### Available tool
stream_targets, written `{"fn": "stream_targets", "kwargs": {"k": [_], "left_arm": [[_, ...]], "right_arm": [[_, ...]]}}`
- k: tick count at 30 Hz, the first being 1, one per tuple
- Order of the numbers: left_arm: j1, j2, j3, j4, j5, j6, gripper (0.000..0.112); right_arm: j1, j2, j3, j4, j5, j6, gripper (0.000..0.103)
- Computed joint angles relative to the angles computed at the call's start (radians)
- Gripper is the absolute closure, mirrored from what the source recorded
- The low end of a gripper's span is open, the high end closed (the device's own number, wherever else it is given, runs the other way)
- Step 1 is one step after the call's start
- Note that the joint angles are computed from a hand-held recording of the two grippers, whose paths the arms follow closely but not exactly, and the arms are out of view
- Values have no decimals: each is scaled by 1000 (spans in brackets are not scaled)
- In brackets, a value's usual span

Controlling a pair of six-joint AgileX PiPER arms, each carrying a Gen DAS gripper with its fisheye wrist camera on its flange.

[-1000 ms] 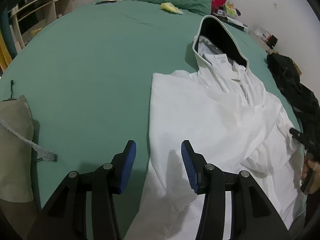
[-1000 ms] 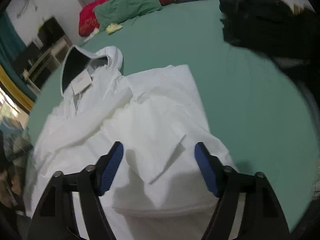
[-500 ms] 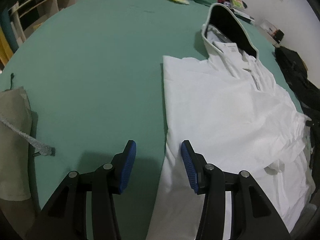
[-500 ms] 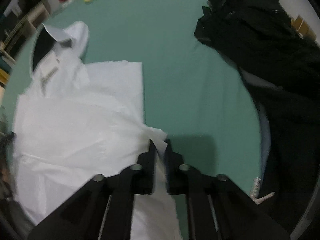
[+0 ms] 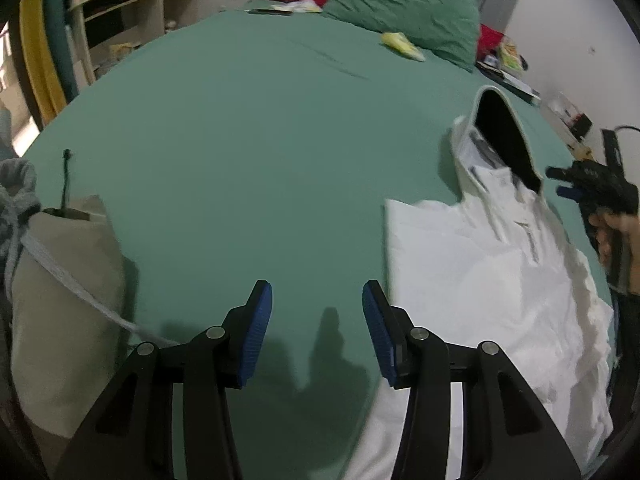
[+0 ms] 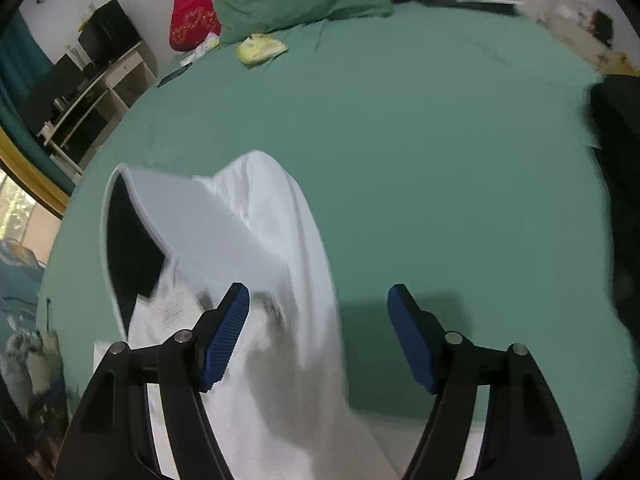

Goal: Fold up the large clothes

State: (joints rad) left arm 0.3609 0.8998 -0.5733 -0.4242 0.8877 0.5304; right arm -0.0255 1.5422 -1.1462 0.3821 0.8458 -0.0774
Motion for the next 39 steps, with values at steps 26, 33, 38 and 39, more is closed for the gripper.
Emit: {"fn": "stream_targets", "kwargs": {"k": [26, 33, 38, 39], "left_arm": [[-210, 45, 15, 65, -59, -194, 62], [-213, 29, 16, 73, -61, -200, 62], [-199, 43, 20, 69, -65, -173, 62], [-194, 45, 20, 67, -67, -166, 62]], "right_arm": [[-154, -231, 79, -341, 240, -308, 30], [-96, -41, -248, -158, 222, -205, 15], [14, 189, -450, -174, 264, -129, 8], [19, 247, -501, -105, 333, -159, 8]]}}
